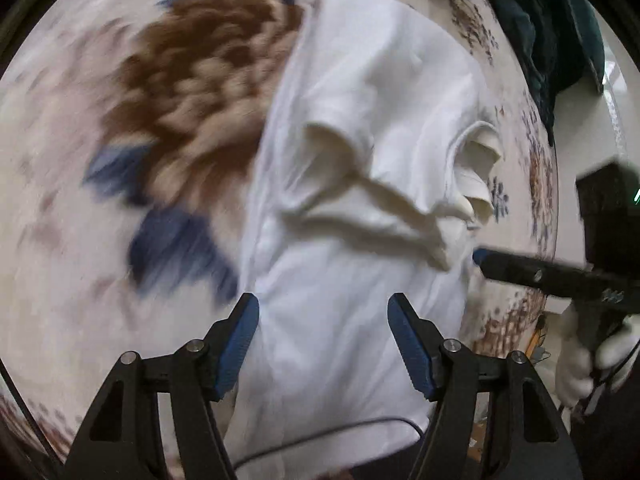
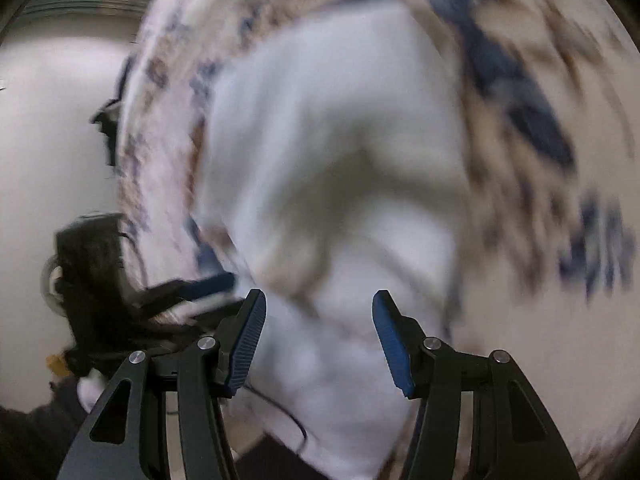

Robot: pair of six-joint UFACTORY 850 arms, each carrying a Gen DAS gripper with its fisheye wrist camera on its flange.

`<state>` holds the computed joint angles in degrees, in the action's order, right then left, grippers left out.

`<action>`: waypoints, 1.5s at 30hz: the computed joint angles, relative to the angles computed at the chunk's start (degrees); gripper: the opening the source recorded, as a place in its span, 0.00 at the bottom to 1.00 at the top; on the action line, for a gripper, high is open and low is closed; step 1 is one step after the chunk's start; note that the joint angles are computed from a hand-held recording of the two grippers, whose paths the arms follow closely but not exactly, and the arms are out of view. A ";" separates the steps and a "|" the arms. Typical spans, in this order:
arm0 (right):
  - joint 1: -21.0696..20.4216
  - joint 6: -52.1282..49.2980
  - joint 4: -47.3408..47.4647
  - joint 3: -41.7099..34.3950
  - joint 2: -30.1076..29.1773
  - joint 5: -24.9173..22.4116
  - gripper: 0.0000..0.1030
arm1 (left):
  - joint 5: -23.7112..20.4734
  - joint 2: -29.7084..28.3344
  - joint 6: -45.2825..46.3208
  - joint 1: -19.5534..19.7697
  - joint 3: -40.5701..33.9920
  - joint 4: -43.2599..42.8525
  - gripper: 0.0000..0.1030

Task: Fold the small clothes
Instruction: 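Fold the shirt lengthwise toward the collar with both grippers and release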

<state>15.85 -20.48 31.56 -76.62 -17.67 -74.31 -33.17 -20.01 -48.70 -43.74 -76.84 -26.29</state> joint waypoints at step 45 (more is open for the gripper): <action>-15.76 17.82 -4.53 29.14 28.16 -2.25 0.60 | 2.21 10.02 -28.84 -12.10 12.98 6.96 0.96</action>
